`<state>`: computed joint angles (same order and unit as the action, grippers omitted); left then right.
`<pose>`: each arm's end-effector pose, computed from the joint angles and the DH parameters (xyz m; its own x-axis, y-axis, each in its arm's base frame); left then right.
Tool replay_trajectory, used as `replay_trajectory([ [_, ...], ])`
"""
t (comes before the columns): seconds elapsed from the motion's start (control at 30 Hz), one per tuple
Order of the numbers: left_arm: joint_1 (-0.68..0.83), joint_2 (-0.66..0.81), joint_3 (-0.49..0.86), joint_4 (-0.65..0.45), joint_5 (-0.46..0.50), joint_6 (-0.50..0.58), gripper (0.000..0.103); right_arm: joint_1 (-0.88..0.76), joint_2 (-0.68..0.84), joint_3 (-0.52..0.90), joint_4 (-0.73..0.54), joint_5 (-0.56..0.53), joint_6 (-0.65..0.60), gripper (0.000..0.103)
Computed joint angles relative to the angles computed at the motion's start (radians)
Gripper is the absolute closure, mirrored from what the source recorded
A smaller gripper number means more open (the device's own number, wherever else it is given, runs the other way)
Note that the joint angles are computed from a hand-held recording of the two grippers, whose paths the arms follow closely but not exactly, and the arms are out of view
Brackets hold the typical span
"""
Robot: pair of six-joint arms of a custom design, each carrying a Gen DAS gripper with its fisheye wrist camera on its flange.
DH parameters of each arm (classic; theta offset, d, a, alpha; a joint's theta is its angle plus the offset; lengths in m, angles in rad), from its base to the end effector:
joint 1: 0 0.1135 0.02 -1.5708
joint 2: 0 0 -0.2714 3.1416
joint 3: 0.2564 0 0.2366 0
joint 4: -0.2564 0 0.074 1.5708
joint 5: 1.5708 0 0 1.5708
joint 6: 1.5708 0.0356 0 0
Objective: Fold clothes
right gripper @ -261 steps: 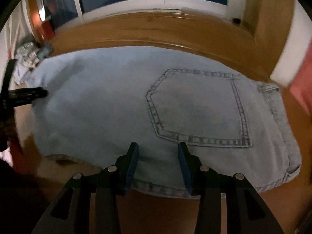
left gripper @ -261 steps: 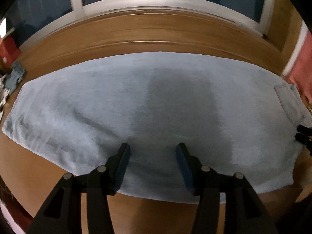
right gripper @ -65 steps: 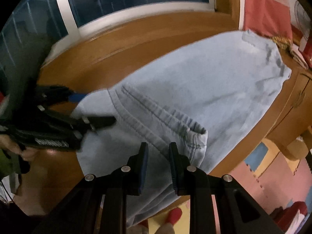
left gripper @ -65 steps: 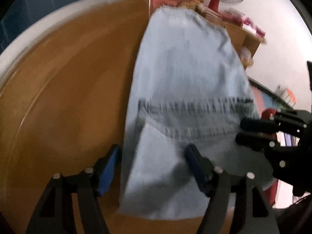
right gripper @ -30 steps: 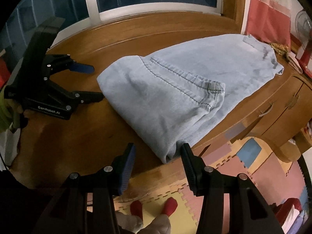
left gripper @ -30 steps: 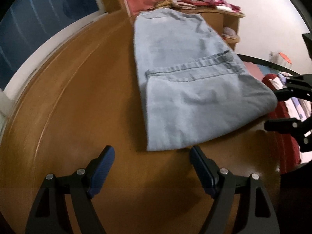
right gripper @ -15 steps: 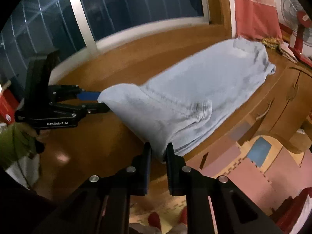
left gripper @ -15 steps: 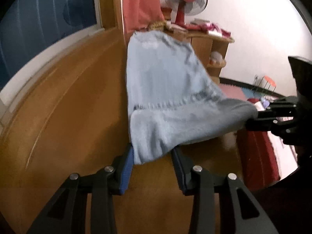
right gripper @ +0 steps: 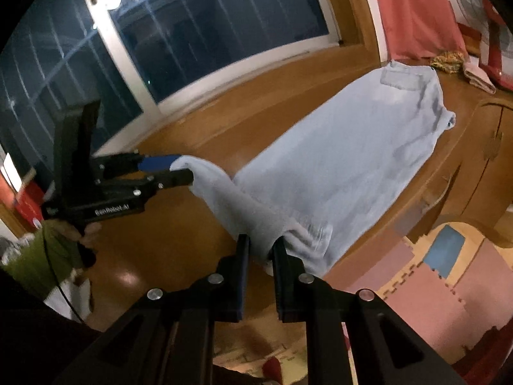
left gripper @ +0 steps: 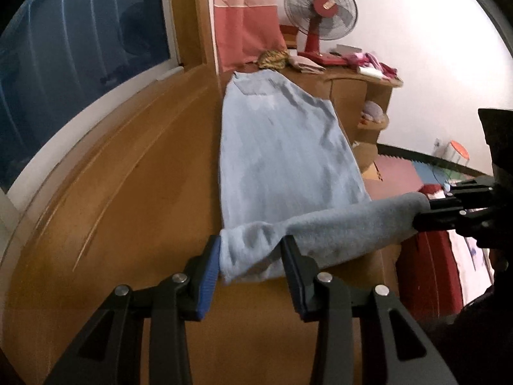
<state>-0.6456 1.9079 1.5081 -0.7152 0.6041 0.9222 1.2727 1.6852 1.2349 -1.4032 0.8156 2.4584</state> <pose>0.2989 -0.2505 0.2431 0.1206 0.7303 -0.6724 0.9913 -0.1243 0.0427 0.0999 0.2368 0.2430 -0.2325 0.7164 -0.6578 0.7325 0.5739 0.3662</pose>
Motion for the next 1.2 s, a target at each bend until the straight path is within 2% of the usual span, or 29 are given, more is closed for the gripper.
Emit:
replay_trajectory([
  [0.2,-0.120,0.115,0.132,0.067,-0.079,-0.177,0.067,0.003,-0.225,-0.263,0.077,0.041,0.043,0.089],
  [0.33,-0.198,0.225,0.241,0.091,-0.149,-0.275,0.067,-0.034,-0.353,-0.418,0.133,0.045,0.013,0.089],
  [0.53,-0.265,0.362,0.354,0.104,-0.238,-0.350,0.067,-0.175,-0.535,-0.610,0.307,-0.013,-0.241,0.089],
  [0.67,-0.289,0.422,0.383,0.110,-0.289,-0.377,0.066,-0.276,-0.593,-0.703,0.445,-0.087,-0.440,0.089],
  [0.8,-0.305,0.413,0.328,0.172,-0.332,-0.365,0.064,-0.258,-0.584,-0.727,0.461,-0.078,-0.456,0.091],
  [0.87,-0.309,0.409,0.315,0.186,-0.342,-0.363,0.063,-0.237,-0.589,-0.736,0.457,-0.071,-0.430,0.091],
  [0.97,-0.306,0.418,0.357,0.132,-0.354,-0.364,0.058,-0.207,-0.609,-0.742,0.434,-0.071,-0.370,0.090],
  [1.0,-0.302,0.407,0.354,0.127,-0.360,-0.365,0.058,-0.192,-0.612,-0.739,0.415,-0.074,-0.335,0.086],
  [1.07,-0.283,0.353,0.301,0.151,-0.340,-0.360,0.058,-0.126,-0.573,-0.706,0.333,-0.078,-0.202,0.079],
  [1.13,-0.263,0.318,0.270,0.157,-0.306,-0.350,0.058,-0.026,-0.498,-0.632,0.185,-0.097,-0.005,0.078],
  [1.2,-0.242,0.286,0.243,0.161,-0.271,-0.339,0.058,0.037,-0.437,-0.556,0.063,-0.097,0.117,0.078],
])
